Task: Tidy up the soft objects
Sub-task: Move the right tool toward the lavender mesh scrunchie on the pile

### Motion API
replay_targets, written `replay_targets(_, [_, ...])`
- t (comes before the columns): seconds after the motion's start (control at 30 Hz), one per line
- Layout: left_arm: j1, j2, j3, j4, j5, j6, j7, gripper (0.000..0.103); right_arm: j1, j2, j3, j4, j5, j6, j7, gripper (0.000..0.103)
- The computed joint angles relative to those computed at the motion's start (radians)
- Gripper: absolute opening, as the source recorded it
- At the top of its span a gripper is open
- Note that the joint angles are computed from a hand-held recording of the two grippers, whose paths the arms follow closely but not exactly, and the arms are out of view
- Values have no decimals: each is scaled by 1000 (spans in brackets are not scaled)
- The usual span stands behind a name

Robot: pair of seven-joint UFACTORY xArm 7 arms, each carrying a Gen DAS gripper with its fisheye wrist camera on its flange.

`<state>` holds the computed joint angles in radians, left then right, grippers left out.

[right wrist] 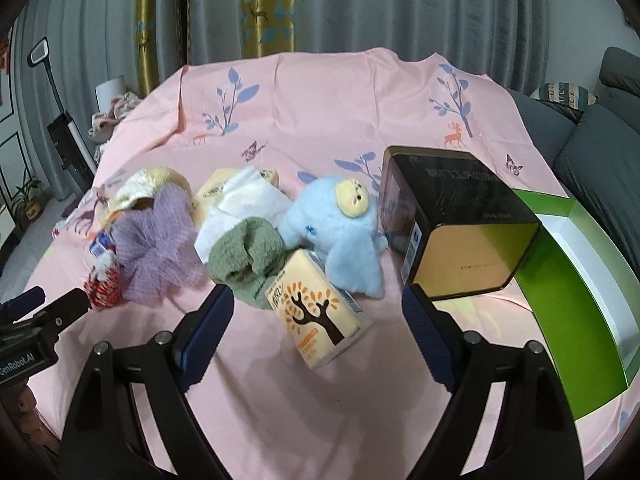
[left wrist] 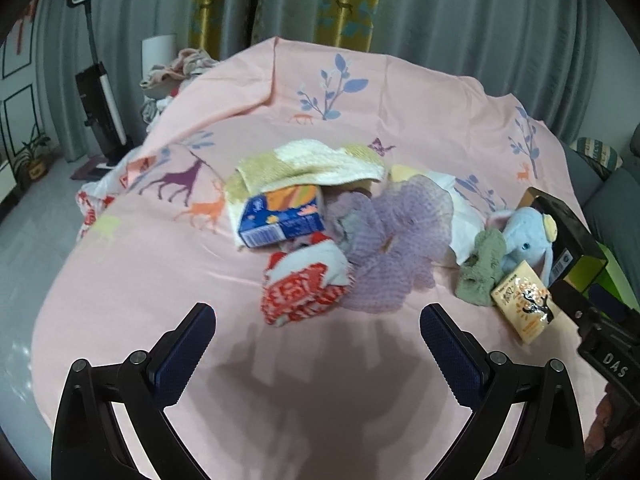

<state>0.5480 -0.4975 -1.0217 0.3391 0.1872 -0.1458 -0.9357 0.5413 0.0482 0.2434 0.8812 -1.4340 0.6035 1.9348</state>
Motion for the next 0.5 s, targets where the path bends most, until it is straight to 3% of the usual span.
replay_targets(0.33, [-89, 9, 118, -35, -25, -4, 29, 99, -18, -23, 1, -1, -60, -108, 73, 86])
replay_targets(0.5, [-127, 8, 181, -56, -40, -10, 52, 99, -28, 20, -8, 64, -64, -238, 54, 87])
